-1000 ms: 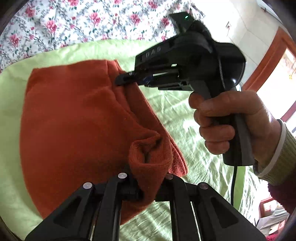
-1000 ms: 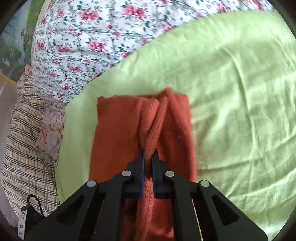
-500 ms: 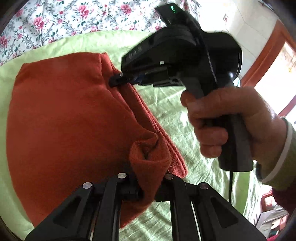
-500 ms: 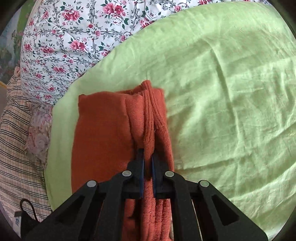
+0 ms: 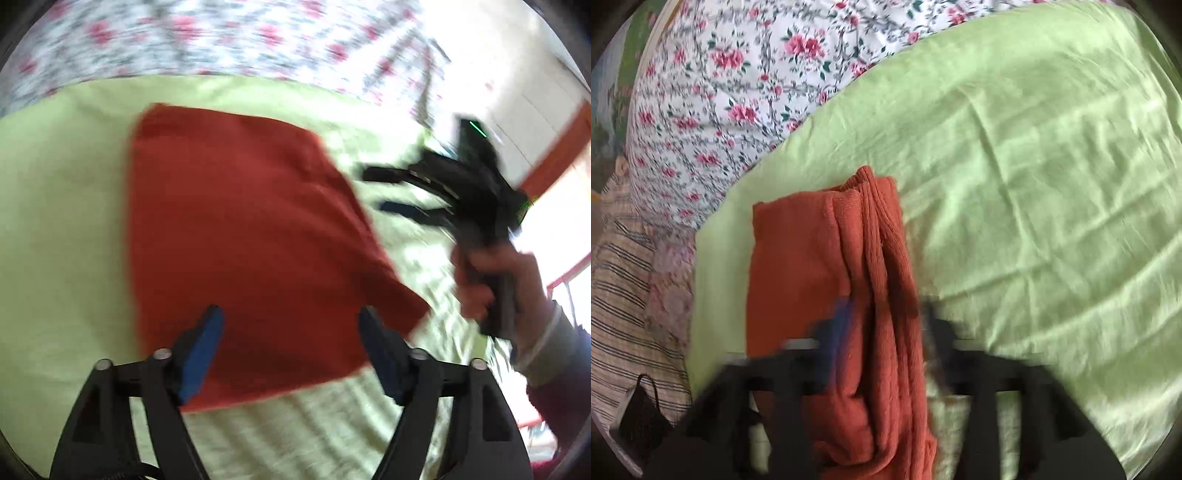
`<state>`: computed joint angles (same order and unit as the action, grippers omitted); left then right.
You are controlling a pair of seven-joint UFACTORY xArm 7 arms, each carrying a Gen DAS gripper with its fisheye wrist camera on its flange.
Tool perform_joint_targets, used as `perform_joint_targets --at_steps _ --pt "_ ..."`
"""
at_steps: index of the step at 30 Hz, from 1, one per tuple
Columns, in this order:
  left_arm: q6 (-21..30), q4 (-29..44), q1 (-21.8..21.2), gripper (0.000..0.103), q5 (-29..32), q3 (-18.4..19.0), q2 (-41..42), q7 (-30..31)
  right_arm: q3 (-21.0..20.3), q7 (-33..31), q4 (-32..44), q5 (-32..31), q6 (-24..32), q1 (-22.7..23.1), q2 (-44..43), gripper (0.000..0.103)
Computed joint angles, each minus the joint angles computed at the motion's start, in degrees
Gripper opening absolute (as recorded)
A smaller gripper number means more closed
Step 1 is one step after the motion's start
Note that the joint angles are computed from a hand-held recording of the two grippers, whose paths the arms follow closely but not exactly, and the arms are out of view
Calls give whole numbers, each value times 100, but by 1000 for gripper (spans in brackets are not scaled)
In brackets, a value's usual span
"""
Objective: Fold small clothes
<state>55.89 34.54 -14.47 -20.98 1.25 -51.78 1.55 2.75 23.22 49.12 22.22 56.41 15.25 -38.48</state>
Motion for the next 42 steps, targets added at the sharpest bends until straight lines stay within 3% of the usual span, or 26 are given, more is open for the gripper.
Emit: perform_joint_targets --at_steps 1,7,13,15,17,18,20,23,29,35,38,42 --pt "-41 23 125 80 38 138 129 -2 20 13 -57 11 -62 2 -80 83" --pt "-265 336 489 80 -246 633 1191 21 -55 -248 -102 213 -96 235 17 83" --pt "-419 737 448 80 -1201 858 2508 654 -79 -538 -85 439 -80 362 362 83" --pt "-612 662 491 72 -1391 698 2538 802 -67 -690 -91 503 -92 410 463 81" --pt "-760 653 586 57 -1278 479 2549 774 -15 -770 -70 473 -79 402 546 63" --pt "-798 645 611 52 -1217 400 2518 740 -20 -817 -25 509 -26 426 629 47" --pt "-878 596 647 31 -1106 301 2342 664 14 -828 9 561 6 425 711 32" --pt "-736 469 670 24 -1127 445 1827 648 212 -704 104 375 -41 374 704 29" --pt "-302 293 1048 23 -465 580 675 302 314 -530 312 782 -426 682 808 27" --pt "518 325 1776 23 448 1048 -178 262 553 -791 1123 1324 -960 1246 1889 27" --pt "765 274 2141 23 765 1250 -343 285 568 -1300 1726 1619 -733 1414 2575 27" --pt "843 -37 2502 23 980 1401 -477 322 859 -1351 2147 1679 -750 1431 3195 27"
